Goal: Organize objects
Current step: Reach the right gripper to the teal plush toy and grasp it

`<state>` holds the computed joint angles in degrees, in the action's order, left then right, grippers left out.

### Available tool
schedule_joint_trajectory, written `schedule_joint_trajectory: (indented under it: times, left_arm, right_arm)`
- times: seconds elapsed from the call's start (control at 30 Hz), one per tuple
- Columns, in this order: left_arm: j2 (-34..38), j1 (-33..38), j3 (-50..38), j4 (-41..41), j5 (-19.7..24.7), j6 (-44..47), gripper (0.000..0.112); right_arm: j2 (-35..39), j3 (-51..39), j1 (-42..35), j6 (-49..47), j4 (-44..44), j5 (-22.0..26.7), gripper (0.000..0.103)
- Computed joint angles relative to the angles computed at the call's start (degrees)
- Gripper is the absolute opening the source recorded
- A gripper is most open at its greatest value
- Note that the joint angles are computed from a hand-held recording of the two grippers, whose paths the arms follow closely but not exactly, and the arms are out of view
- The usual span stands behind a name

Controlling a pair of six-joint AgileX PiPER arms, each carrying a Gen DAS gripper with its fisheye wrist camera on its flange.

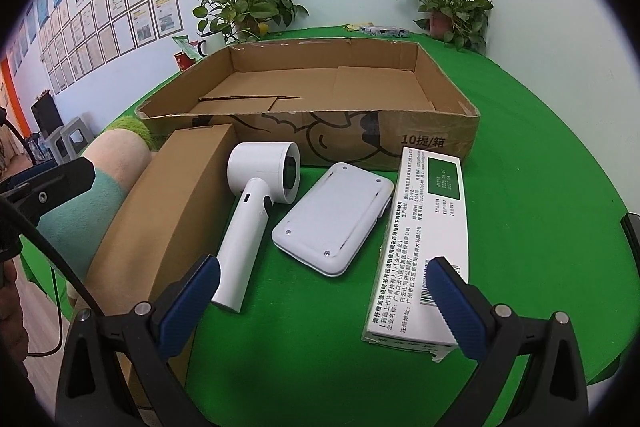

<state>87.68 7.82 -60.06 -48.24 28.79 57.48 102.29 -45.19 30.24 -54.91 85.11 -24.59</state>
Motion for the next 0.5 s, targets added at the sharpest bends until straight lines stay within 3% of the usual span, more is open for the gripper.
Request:
schedule_joint_trajectory:
  times: [0.37, 0.5]
  left_arm:
    - [-1.4, 3.1, 0.6, -1.2, 2.0, 0.9, 0.102]
    - [-2.5, 5.6, 1.1, -3.6, 4.6, 2.4, 0.102]
  right_arm:
    - [-1.1, -0.1, 1.5, -3.4, 2.9, -0.8, 0.102]
    - [-2.4, -1.1, 2.7, -10.4, 9.3, -1.9, 0.102]
